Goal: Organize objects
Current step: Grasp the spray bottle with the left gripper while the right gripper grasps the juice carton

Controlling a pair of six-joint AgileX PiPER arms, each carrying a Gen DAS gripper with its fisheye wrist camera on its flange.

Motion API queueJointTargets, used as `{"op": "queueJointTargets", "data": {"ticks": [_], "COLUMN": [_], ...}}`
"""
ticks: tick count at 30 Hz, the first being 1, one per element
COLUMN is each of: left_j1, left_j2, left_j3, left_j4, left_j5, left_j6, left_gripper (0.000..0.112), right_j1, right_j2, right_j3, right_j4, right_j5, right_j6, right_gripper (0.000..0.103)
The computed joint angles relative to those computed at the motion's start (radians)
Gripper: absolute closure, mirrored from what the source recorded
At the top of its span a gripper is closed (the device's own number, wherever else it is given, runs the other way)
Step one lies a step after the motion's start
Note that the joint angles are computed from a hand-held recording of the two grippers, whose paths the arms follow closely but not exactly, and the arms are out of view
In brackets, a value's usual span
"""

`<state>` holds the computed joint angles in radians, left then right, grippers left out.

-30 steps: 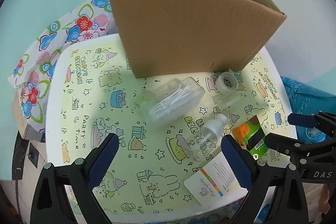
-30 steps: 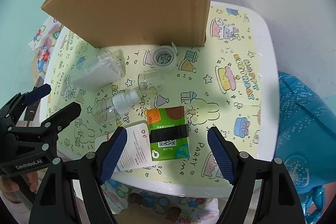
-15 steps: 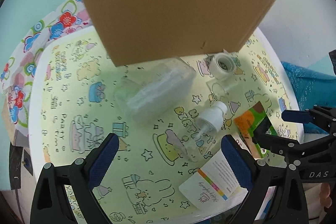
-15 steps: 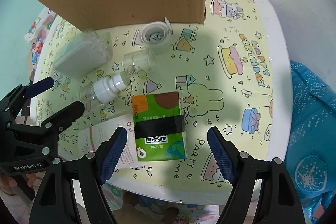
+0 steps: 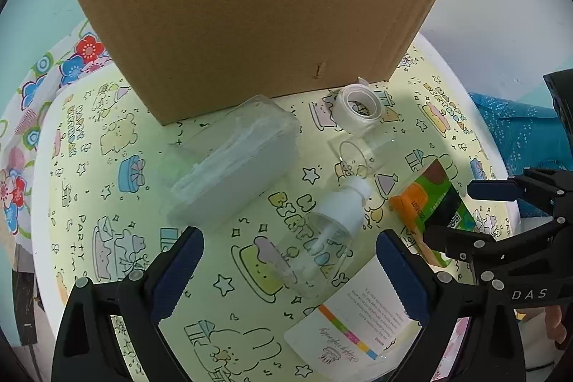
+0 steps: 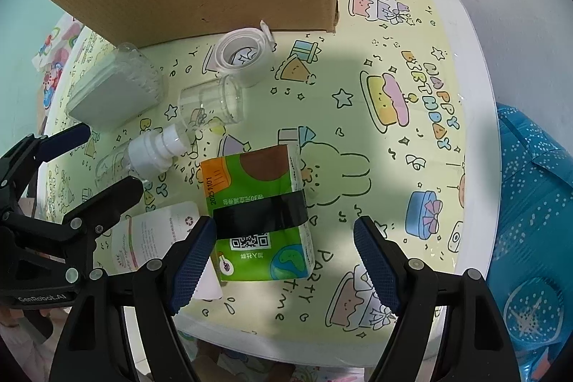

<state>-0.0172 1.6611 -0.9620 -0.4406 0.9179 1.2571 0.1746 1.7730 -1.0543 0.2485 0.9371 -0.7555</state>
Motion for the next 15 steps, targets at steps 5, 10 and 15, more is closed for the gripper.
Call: {"op": "queueJointTargets", "data": {"ticks": [5, 10, 15], "left_j1": [-0.007, -0.029, -0.02], "left_j2": [-0.043, -0.109, -0.105], "left_j3": [0.067, 0.155, 0.16], "left_j4": [-0.027, -0.077, -0.122], "left_j5": [-0.054, -0.134, -0.106], "left_j6": [0.134, 0.282, 0.363], "left_gripper": [0.014, 0.014, 0.026], "right_j1": [-0.03, -0.055, -0.054], "right_j2": [0.017, 0.031, 0.016], "right_j3": [-0.012, -0.03, -0.02], "right_j4": [0.03, 0.049, 0.047], "right_j5": [0.018, 0.037, 0.029], "right_j6": [-0.043, -0.068, -0.09], "right_gripper": [0.021, 0.021, 0.021]}}
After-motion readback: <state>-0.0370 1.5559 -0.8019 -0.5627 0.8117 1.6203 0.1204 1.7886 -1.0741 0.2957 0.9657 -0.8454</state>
